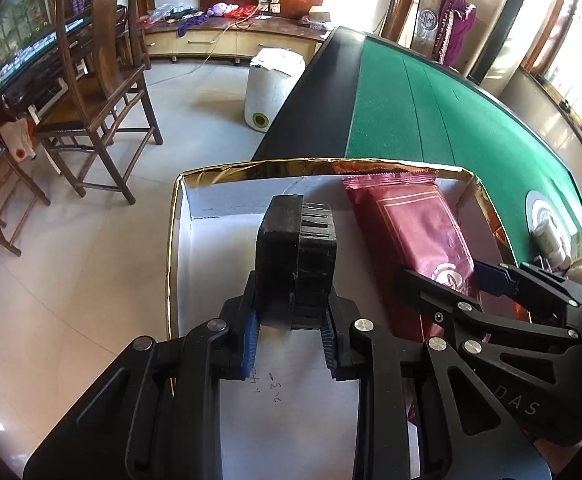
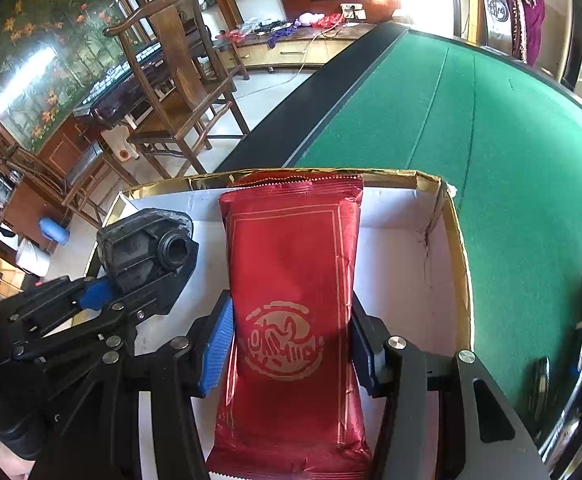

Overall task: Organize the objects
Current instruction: 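Release the black case and red packet into the tray with both tools, then grasp the white pill bottle with the left tool while the right grasps the pink pom-pom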

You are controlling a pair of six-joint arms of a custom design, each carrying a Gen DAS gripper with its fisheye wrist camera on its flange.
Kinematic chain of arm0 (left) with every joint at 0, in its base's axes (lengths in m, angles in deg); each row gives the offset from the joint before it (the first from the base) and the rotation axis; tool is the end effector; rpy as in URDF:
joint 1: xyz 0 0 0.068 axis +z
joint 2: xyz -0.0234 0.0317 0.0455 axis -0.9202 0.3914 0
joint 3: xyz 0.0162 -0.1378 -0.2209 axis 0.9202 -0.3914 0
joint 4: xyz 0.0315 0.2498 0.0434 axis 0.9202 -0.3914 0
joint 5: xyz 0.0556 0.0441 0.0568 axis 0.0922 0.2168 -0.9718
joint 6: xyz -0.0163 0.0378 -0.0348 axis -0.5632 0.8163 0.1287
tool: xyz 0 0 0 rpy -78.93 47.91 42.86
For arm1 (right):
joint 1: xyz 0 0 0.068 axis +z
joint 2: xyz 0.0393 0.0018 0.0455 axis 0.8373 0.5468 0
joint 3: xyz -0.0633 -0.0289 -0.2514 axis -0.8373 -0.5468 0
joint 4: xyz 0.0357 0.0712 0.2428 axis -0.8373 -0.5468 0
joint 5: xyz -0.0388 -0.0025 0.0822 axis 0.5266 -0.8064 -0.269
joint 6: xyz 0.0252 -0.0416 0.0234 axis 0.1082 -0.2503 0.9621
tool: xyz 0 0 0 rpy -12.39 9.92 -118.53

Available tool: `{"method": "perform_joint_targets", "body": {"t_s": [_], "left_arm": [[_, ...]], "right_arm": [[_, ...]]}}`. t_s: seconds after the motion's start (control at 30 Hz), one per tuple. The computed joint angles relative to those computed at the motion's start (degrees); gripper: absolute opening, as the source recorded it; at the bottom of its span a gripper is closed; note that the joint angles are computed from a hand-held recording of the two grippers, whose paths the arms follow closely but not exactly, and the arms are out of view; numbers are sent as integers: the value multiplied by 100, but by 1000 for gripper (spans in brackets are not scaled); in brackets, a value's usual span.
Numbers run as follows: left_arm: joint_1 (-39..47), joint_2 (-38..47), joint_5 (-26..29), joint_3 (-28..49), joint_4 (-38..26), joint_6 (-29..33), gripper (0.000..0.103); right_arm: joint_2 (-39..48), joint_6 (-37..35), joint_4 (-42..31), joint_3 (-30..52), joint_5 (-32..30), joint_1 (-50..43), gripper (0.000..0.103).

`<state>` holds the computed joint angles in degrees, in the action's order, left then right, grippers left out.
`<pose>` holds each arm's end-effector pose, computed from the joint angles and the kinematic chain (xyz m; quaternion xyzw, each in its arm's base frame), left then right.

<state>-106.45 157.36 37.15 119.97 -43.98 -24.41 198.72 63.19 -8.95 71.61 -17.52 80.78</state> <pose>0.2435 -0.1851 0.1517 -0.1589 0.9541 -0.0243 0.2528 0.3435 0.1625 0.1383 -0.2061 0.9396 0.1784 0.2069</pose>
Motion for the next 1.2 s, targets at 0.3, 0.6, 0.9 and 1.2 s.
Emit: {"method": "perform_joint_targets", "body": {"t_s": [0.3,0.6,0.9,1.2], "left_arm": [[130,-3,-23,-76,336,105,29],[-154,75,-122,139,156,-208,54],[-2029,88,-1433,998,-844,-1255,54],[-2887,2364,-697,3840,-1034,-823,55]], "right_arm": [[-156,-279,-11,-49,-43,-76,55],[-1539,-708,-11,-1236,-1219,-935,56],[-3529,-4123,-1440,-2890,-3352,-4964,67],[-1519,-5393,-1963,-1915,-3589,-6825,67]]}}
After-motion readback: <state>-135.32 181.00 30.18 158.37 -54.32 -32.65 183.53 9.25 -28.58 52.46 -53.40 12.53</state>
